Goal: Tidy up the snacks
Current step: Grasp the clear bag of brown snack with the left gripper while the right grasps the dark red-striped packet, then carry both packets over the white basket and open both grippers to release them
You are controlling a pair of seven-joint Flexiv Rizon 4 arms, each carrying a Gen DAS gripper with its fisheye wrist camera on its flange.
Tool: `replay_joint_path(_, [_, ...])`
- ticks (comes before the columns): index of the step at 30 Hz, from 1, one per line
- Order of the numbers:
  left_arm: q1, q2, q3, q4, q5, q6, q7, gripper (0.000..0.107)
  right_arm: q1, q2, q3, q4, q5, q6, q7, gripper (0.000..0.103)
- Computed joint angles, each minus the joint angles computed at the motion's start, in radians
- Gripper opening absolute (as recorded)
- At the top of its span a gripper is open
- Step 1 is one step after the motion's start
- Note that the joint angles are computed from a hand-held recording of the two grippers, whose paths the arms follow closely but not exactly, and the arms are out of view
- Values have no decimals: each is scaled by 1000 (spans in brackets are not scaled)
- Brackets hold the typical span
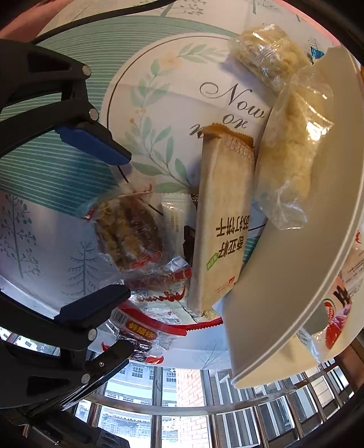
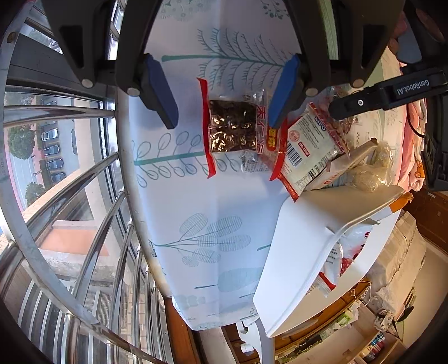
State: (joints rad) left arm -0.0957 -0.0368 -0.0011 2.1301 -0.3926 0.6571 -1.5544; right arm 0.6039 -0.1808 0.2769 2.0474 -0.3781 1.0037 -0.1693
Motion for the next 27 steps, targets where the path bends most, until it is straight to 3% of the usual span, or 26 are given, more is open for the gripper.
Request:
replay_joint_path(6, [-6,-18,-9,-12,4,8,-8,85,-4,-17,0,-18,24,-20,-25,56])
replay_joint_path(10, [-15,-25,-16,-21,7,20,-12,73,-1,-26,1,-33,37,-39,-40,54])
replay_joint_path(14, [-18,-30,-18,-30,-5,12,0,57,-1,-29,3,-36,50,-32,-54,43])
replay_joint_path(27, [-12,-12,-7,-26,-19,-31,30,49,0,-28,9,-50,100,-50,-76,43])
